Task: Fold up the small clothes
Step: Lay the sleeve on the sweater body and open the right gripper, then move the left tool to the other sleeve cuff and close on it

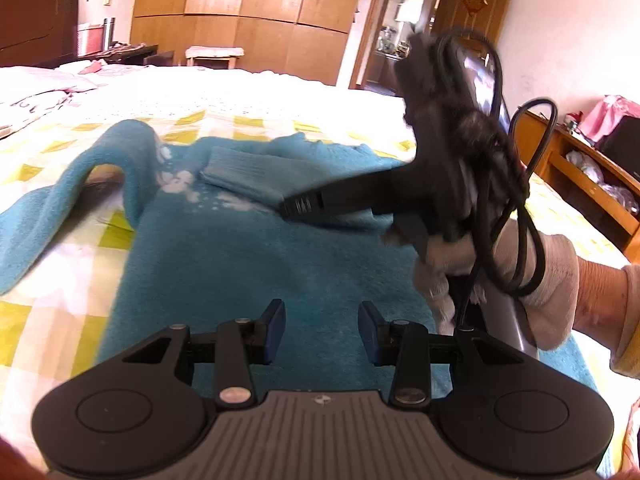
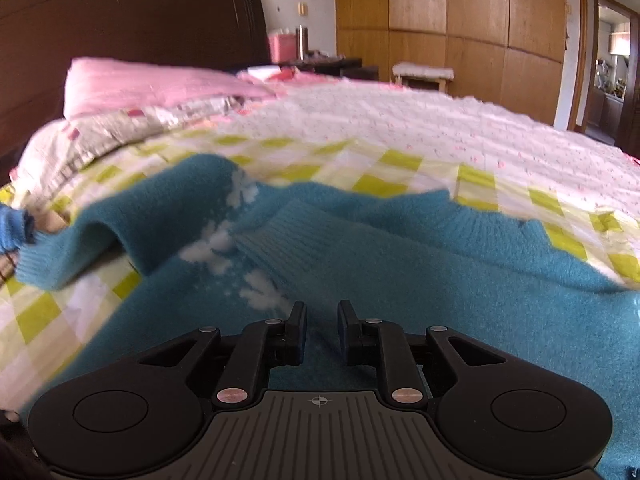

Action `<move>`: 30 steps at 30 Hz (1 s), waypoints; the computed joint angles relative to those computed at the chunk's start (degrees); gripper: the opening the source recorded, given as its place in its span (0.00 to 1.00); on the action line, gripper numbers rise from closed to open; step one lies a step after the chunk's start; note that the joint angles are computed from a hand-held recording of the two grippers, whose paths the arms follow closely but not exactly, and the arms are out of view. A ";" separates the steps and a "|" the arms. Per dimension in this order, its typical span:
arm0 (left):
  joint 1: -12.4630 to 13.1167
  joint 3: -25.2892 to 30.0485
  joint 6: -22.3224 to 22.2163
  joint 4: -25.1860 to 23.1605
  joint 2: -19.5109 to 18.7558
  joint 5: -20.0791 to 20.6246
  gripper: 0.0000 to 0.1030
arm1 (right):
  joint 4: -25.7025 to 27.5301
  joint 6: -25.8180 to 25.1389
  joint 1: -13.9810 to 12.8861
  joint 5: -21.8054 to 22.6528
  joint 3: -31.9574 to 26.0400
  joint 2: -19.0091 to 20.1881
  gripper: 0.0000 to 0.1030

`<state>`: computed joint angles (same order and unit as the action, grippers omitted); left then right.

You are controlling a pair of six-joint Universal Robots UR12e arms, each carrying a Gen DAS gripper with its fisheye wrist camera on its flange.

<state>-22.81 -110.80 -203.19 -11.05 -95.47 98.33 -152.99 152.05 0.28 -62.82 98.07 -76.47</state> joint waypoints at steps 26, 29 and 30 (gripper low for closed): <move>3.08 -1.84 -10.01 -0.91 1.93 9.61 0.49 | -1.27 2.93 -1.09 -1.26 6.28 -4.69 0.19; 3.50 -2.02 -12.01 -2.43 2.12 13.39 0.49 | -4.89 2.22 -0.85 -2.04 7.82 -5.09 0.19; 3.65 -2.13 -12.66 -2.90 2.23 14.58 0.49 | -4.92 2.93 -0.87 -1.86 7.89 -5.16 0.19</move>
<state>-19.16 -112.94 -215.85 -13.95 -93.23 112.91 -157.91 154.98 -0.59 -64.67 105.95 -81.63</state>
